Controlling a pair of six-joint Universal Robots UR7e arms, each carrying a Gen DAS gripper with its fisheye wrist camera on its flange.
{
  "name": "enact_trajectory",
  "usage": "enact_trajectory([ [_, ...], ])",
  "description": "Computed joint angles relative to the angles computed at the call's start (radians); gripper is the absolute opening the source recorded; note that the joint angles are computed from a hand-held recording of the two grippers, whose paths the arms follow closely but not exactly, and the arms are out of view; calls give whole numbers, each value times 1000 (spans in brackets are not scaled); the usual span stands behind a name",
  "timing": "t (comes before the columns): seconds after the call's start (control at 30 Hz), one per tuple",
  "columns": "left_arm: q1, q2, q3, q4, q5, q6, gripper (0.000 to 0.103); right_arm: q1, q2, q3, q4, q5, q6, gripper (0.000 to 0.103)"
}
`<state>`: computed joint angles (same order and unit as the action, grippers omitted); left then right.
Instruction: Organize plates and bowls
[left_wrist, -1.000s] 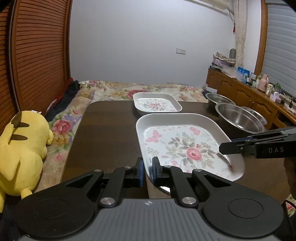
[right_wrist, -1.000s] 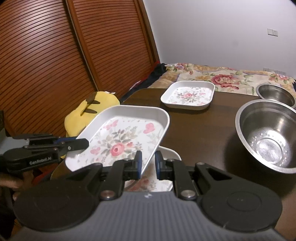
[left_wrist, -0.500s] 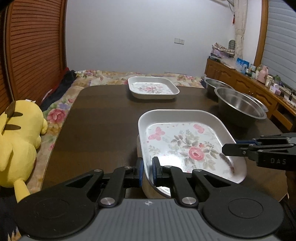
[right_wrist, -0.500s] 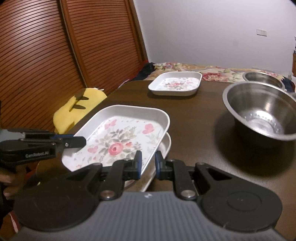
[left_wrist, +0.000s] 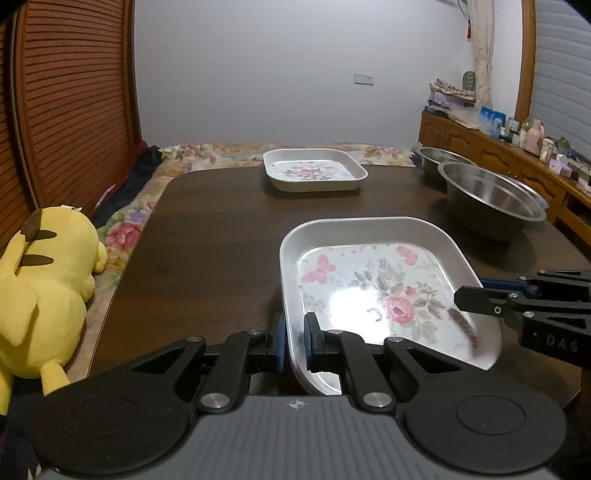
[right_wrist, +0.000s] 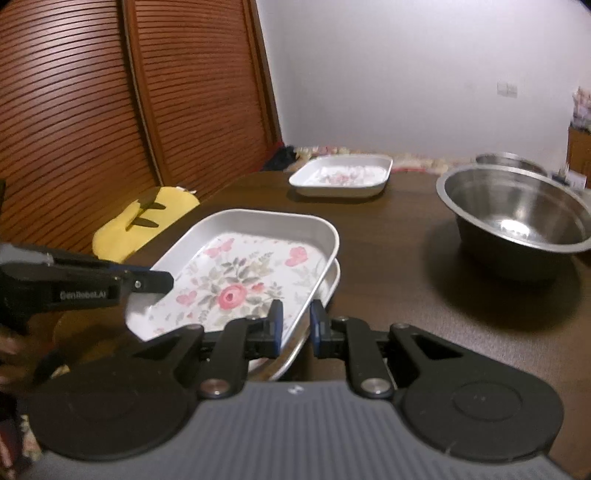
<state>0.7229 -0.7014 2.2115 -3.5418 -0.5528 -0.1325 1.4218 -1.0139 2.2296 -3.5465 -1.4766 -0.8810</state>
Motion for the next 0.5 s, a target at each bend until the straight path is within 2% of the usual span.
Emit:
enact_trajectory([
  [0.33, 8, 20, 5, -30, 9, -4, 12, -17, 26, 17, -74, 26, 2, 20],
  [0.5, 10, 17, 4, -31, 4, -3, 12, -19, 27, 17, -68, 34, -5, 22],
])
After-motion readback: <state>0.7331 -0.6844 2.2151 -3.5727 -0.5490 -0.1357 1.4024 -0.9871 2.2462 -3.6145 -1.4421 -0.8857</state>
